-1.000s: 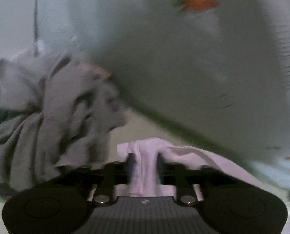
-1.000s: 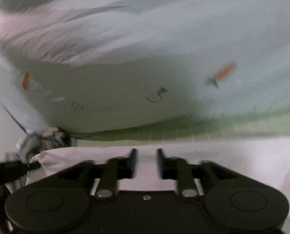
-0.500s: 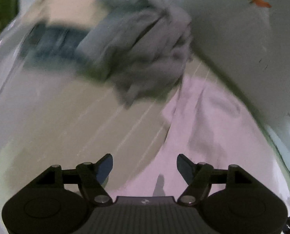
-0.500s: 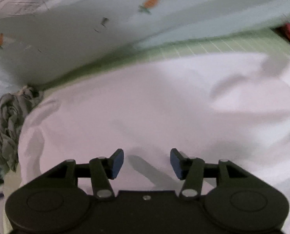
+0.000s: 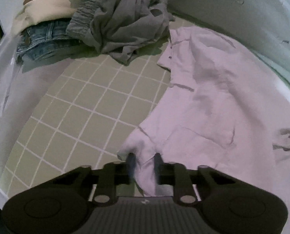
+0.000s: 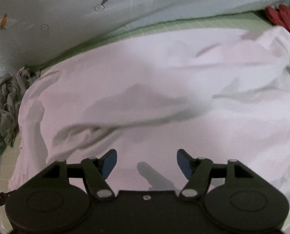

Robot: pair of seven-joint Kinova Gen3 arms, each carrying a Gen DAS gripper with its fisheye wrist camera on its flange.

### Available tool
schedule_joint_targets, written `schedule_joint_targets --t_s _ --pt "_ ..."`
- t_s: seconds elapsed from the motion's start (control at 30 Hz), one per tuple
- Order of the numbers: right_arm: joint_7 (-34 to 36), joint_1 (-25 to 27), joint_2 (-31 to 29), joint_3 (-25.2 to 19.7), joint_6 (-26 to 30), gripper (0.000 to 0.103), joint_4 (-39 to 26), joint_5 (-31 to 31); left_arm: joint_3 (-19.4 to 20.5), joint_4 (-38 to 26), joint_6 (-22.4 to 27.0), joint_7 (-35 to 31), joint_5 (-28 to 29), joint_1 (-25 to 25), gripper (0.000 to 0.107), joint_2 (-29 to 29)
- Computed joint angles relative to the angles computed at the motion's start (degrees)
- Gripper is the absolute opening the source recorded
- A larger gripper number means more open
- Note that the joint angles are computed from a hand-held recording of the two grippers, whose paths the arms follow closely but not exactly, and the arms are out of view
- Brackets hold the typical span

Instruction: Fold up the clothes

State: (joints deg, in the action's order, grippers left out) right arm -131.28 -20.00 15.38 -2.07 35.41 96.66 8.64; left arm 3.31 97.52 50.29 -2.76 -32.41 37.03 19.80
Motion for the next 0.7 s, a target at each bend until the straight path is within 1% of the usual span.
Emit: schedule_joint_targets --t_s 0.03,0.1,0.2,0.27,0.4,0.43,0.47,0.5,0.57,0.6,0.63,0.7 --pt "-1.37 -0.76 -0.24 0.24 -0.16 0.069 0.55 0.45 -0.16 0.30 0.23 0.12 -0.32 0.07 0.012 -0.27" --pt "-4.25 -2.24 -0.72 0.63 -0.54 0.069 1.56 1.70 -0.52 1.76 0.62 1.47 -1.63 0.56 0.011 -1.26" --pt "-7.32 -3.57 -1.46 0.68 -0.72 0.069 2.78 3.51 -0.84 4.39 0.81 4.06 -1.93 -0.73 0.011 -3.53" --pt "-8.39 -3.91 -2.19 0.48 -0.29 0.069 3.46 4.51 -1.02 6.19 1.05 6.64 -2.46 -1.98 0.011 -4.95" --pt "-9.75 -3.32 -3.23 0.23 0.75 0.069 4.09 5.66 0.24 6.81 2.03 7.91 -2.08 -4.85 0.012 -6.17" --pt "-9.52 -2.67 -3.55 0.22 0.70 0.069 4.44 5.60 0.76 5.87 3.07 7.27 -1.79 -5.19 0.017 -5.78" --pt "-9.80 -2.20 -3.86 0.45 0.56 0.069 4.88 5.96 1.44 4.91 4.15 6.75 -1.59 -5.63 0.019 -5.35" --pt "-10.44 -1.85 -4.16 0.78 0.39 0.070 5.39 6.59 1.40 4.10 4.81 7.16 -1.63 -5.05 0.022 -5.08" --pt "-12.55 -1.13 -5.10 1.76 -0.89 0.077 7.11 8.73 1.97 2.53 6.17 8.56 -2.17 -4.31 0.047 -4.49" --pt "-13.86 -0.72 -5.56 2.21 -1.61 0.079 8.01 10.04 1.70 1.87 6.82 10.34 -3.05 -2.92 0.052 -4.30" --pt "-14.50 0.00 -5.91 2.74 -2.44 0.081 8.83 11.17 1.71 1.23 7.54 12.51 -4.23 -1.66 0.060 -4.06" --pt "-13.30 2.78 -5.99 3.59 -3.87 0.082 9.81 12.51 2.04 -1.49 10.48 15.58 -6.29 0.95 0.062 -2.75"
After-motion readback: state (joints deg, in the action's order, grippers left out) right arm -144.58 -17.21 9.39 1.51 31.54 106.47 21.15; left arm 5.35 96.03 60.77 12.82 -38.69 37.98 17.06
